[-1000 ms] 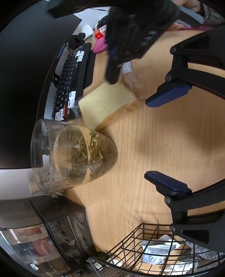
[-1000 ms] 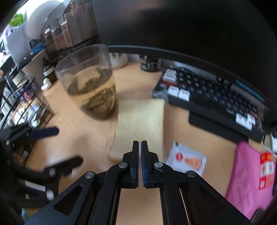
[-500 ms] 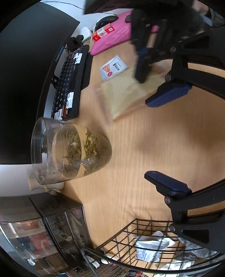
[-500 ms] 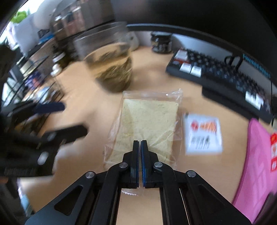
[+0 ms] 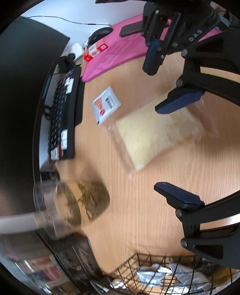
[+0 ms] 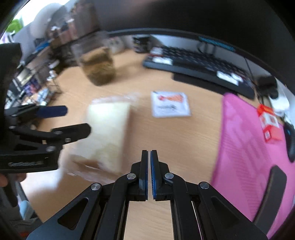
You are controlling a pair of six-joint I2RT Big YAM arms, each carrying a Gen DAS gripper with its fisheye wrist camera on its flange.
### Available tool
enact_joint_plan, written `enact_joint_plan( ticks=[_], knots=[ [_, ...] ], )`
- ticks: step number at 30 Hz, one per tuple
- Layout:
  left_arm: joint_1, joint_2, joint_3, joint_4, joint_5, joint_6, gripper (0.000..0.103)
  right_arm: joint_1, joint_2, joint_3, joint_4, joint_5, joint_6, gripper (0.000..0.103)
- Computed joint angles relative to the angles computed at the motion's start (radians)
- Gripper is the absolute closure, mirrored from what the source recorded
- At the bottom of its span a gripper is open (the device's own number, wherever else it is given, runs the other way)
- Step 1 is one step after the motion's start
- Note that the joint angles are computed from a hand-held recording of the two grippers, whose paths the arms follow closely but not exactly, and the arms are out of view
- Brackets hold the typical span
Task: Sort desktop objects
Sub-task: 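Grasp the bagged bread slice with the left gripper while the right gripper approaches the sachet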
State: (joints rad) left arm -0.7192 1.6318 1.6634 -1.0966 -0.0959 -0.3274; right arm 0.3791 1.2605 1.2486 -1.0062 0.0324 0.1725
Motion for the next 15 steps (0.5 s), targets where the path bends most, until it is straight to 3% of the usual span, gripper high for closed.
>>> enact_joint_plan(
  ticks=[7,15],
  knots=[
    [-0.033,0.074,0.071,-0.036,0.010,-0.016,0.024,-0.023,0.010,-0.028,0.029,-0.059,-0.019,0.099],
    [-0.034,0.109,0.085,-0.008,-0.035,0.008,0.007,-0.032,0.022,-0.037,0.049,-0.107,-0.038,0.099]
  ],
)
